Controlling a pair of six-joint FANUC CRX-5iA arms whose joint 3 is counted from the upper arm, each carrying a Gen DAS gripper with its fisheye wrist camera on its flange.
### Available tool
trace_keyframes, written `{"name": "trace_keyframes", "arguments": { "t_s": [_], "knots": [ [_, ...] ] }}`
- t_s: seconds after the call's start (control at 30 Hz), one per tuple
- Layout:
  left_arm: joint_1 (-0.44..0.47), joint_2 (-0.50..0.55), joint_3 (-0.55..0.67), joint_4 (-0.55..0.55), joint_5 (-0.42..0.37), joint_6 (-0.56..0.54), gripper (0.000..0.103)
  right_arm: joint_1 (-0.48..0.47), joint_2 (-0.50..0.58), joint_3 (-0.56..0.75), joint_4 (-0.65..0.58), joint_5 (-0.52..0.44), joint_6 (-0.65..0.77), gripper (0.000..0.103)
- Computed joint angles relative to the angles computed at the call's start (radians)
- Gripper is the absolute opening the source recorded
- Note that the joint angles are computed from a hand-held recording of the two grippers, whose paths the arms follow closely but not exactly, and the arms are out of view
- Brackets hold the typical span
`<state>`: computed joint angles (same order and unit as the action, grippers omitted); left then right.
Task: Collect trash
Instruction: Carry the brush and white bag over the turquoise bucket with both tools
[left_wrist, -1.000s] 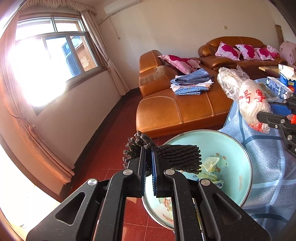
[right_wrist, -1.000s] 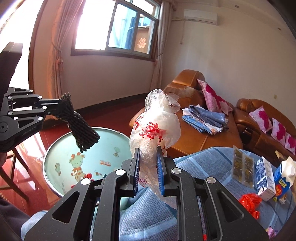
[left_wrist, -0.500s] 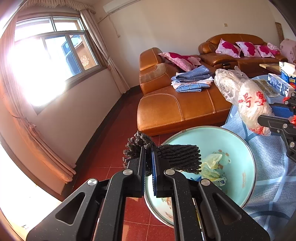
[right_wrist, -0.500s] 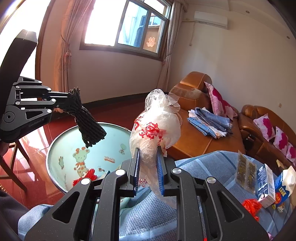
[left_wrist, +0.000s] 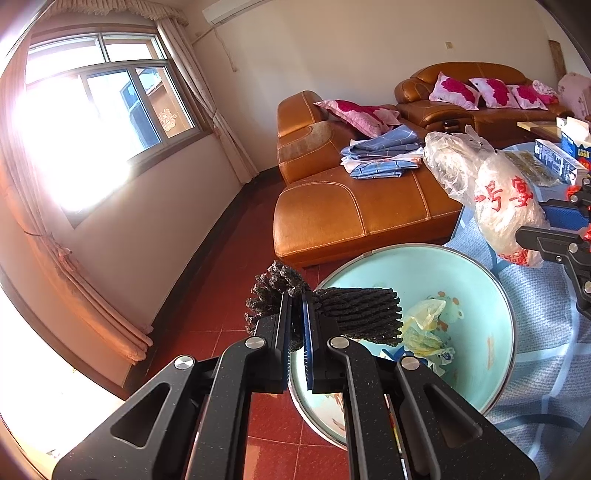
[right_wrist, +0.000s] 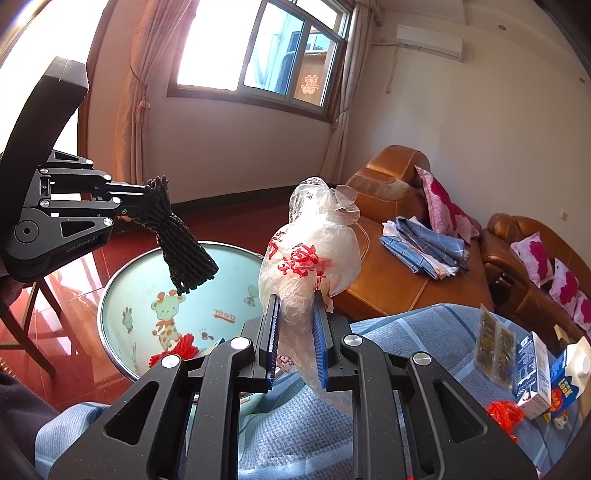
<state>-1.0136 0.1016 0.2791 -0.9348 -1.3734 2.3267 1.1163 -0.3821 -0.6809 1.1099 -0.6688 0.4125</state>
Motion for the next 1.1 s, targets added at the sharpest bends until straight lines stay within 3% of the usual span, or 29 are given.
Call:
{"name": "trace_keyframes", "arguments": {
  "t_s": [1.1],
  "knots": [
    [-0.002, 0.025, 0.009, 0.016, -0.026, -0.053, 0.006, -0.012, -0.001, 0.037, -0.166, 0.074, 0.175, 0.018]
  ]
}}
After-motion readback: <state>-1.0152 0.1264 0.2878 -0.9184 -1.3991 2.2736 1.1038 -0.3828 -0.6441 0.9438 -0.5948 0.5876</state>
